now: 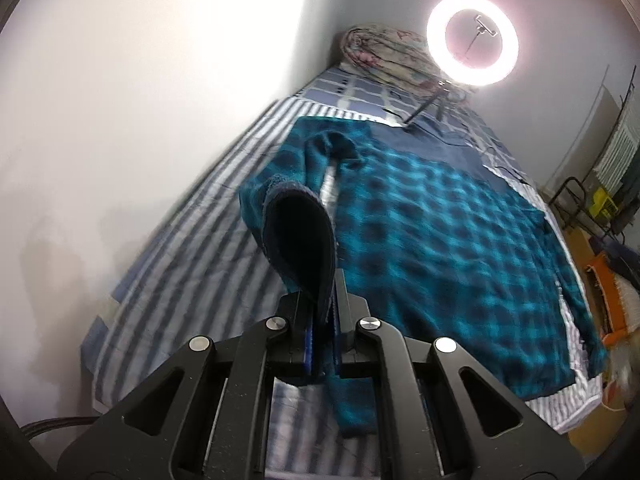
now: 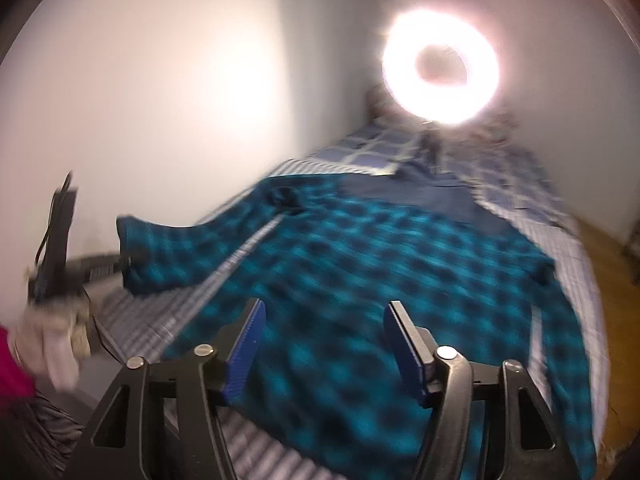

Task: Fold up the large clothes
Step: 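Fold the held sleeve across the shirt body with the left tool, then release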

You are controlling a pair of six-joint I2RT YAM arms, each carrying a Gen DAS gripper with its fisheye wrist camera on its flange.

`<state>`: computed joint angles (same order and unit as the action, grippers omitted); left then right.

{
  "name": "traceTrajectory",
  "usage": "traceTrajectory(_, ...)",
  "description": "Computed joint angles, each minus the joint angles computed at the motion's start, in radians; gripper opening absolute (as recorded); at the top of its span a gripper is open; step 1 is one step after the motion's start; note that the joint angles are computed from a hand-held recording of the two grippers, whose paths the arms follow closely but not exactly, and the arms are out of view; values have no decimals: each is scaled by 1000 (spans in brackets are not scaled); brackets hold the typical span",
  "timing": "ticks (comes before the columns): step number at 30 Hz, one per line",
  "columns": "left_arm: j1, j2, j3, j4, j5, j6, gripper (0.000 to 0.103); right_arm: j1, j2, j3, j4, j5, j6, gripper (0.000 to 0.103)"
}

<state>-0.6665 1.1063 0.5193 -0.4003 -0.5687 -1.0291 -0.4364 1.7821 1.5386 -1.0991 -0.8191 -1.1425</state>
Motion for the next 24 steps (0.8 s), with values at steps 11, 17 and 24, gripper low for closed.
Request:
traceTrajectory(11, -177, 176, 127, 6, -151, 33, 4, 476, 426, 539, -157, 118, 417, 49)
traceTrajectory(17, -183, 243, 123, 83, -118, 85, 4, 651, 612, 775, -180, 186, 590, 56)
traceTrajectory(24, -194, 269, 121, 121, -96, 128, 4, 781, 798, 1000, -147, 257, 730, 56)
